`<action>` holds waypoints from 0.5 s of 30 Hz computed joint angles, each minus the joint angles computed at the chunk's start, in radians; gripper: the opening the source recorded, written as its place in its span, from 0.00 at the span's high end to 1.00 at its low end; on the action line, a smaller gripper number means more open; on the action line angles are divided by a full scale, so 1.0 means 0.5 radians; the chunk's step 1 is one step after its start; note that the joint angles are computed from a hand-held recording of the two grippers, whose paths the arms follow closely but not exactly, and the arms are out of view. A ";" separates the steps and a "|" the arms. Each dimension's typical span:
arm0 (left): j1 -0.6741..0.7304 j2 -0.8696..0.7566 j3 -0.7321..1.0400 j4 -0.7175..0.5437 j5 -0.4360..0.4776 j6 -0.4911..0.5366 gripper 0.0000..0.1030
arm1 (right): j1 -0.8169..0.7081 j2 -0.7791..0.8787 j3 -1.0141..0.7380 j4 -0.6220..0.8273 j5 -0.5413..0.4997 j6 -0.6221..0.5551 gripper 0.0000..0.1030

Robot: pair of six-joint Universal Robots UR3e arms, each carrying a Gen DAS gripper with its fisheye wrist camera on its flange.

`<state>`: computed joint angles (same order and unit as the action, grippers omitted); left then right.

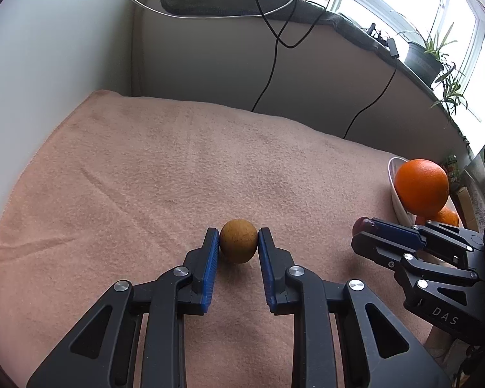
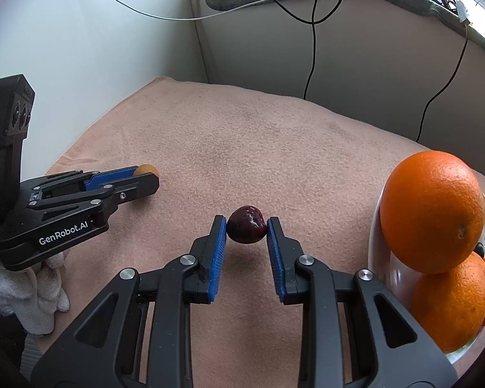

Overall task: Organize fruits
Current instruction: 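Carry the dark cherry and brown fruit over the plate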

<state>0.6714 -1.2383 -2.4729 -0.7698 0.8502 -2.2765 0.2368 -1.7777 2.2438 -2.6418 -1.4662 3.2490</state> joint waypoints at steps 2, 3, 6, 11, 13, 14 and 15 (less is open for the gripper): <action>0.032 0.036 -0.012 -0.043 -0.013 0.016 0.78 | -0.014 -0.069 0.023 0.024 0.028 0.002 0.74; 0.052 0.070 -0.012 -0.099 -0.027 0.039 0.78 | -0.037 -0.111 0.028 0.049 0.057 -0.007 0.74; 0.121 0.225 0.001 -0.329 -0.082 0.132 0.78 | -0.091 -0.289 0.057 0.149 0.115 -0.045 0.74; 0.239 0.563 0.071 -0.844 -0.205 0.335 0.78 | -0.195 -0.588 0.079 0.349 0.194 -0.118 0.74; 0.254 0.669 0.116 -1.021 -0.254 0.384 0.78 | -0.302 -0.729 0.083 0.475 0.266 -0.184 0.74; 0.261 0.718 0.142 -1.118 -0.279 0.416 0.78 | -0.359 -0.812 0.087 0.553 0.306 -0.218 0.74; 0.224 0.733 0.166 -1.128 -0.295 0.384 0.78 | -0.421 -0.889 0.088 0.627 0.346 -0.256 0.74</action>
<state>0.7835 -0.8717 -2.3901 -1.3338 0.7028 -2.0844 0.0264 -2.2221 2.2877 -2.3281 -1.2930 3.1207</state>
